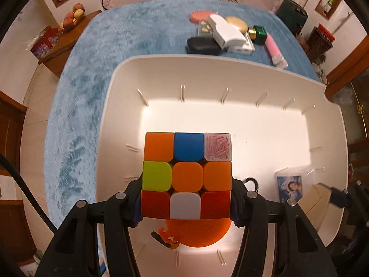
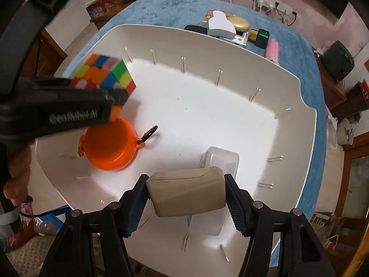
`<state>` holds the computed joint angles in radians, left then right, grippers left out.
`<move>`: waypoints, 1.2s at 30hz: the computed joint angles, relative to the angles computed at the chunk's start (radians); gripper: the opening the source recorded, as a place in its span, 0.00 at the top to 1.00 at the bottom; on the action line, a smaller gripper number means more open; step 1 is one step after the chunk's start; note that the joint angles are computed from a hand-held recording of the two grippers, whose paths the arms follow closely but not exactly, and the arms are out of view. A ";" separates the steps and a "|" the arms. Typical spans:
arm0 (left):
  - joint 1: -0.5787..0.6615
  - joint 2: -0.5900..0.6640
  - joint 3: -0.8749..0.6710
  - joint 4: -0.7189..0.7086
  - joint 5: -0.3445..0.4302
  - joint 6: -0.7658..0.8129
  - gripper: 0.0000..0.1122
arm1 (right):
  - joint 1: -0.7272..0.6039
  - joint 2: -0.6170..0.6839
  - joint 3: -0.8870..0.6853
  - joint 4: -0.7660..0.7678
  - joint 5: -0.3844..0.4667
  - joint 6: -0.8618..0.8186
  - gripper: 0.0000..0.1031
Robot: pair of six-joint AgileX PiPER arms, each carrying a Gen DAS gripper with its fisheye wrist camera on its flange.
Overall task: Organize rigid objects
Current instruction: 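Lower the cube and soap into the tray and open both tools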
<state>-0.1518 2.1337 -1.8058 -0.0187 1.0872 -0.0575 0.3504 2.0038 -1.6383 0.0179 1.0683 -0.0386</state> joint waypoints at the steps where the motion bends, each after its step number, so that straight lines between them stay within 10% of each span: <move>1: 0.002 0.004 0.001 -0.007 0.002 0.004 0.47 | 0.005 -0.001 0.002 -0.009 -0.003 0.003 0.37; 36: 0.029 -0.109 -0.005 -0.064 -0.013 0.032 0.28 | 0.061 -0.128 0.053 -0.113 -0.139 0.033 0.29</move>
